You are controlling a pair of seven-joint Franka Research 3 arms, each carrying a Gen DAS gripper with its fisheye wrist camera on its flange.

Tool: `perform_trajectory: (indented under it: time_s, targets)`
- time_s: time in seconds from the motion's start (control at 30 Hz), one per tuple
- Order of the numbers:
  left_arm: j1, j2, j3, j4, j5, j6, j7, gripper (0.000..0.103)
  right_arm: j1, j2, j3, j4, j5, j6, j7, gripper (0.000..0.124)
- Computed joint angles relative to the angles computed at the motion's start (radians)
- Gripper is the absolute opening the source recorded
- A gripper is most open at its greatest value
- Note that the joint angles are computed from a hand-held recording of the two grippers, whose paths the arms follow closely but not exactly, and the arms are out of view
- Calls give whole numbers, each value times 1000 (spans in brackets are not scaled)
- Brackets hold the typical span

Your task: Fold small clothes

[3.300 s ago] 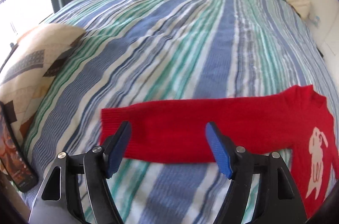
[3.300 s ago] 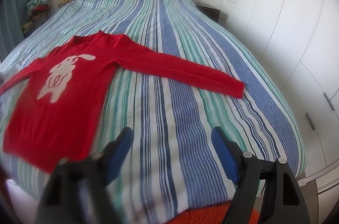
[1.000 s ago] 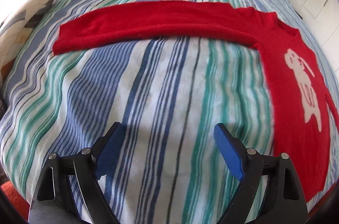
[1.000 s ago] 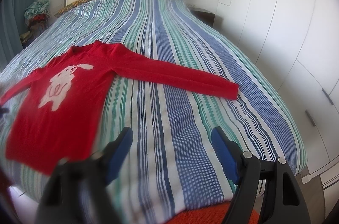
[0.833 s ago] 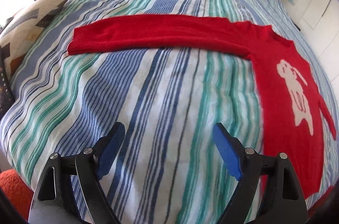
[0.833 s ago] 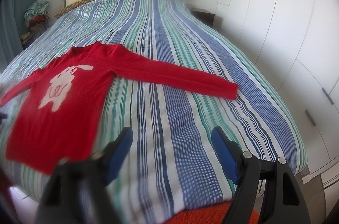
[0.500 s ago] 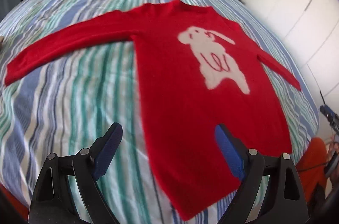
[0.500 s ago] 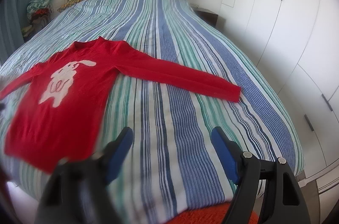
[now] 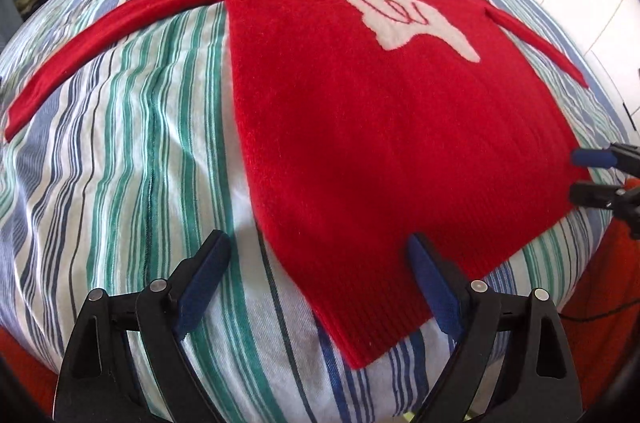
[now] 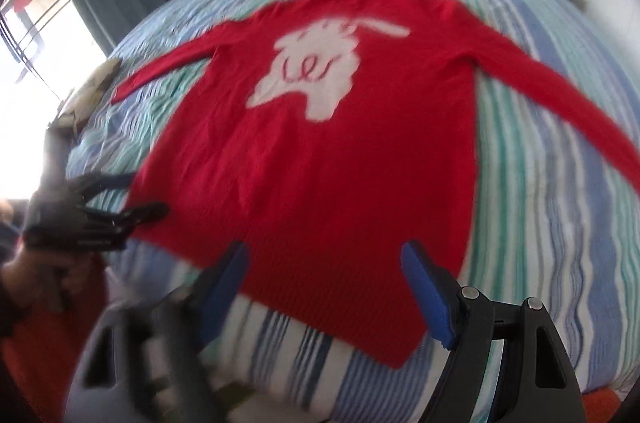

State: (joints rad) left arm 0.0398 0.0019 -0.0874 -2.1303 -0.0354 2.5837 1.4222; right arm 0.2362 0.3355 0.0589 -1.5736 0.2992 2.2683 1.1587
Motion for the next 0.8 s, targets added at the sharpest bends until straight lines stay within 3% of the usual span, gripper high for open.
perform_trajectory:
  time_s: [0.1, 0.2, 0.33, 0.5, 0.67, 0.8]
  targets:
    - [-1, -45, 3, -35, -6, -27, 15, 92, 15, 79, -25, 79, -80, -195, 85, 78]
    - [-3, -82, 20, -47, -85, -53, 42, 92, -9, 35, -22, 26, -53, -190, 66, 78]
    - [9, -91, 47, -27, -159, 17, 52, 92, -56, 6, -28, 40, 18, -204, 71, 78]
    - [65, -11, 57, 75, -22, 122, -150, 92, -165, 76, -49, 185, 206, -65, 153, 78]
    - [98, 14, 60, 74, 5, 189, -291, 92, -285, 227, -51, 345, 371, 152, 403, 78]
    - [106, 22, 55, 43, 48, 175, -345, 92, -361, 367, -42, 459, 394, 135, 641, 78]
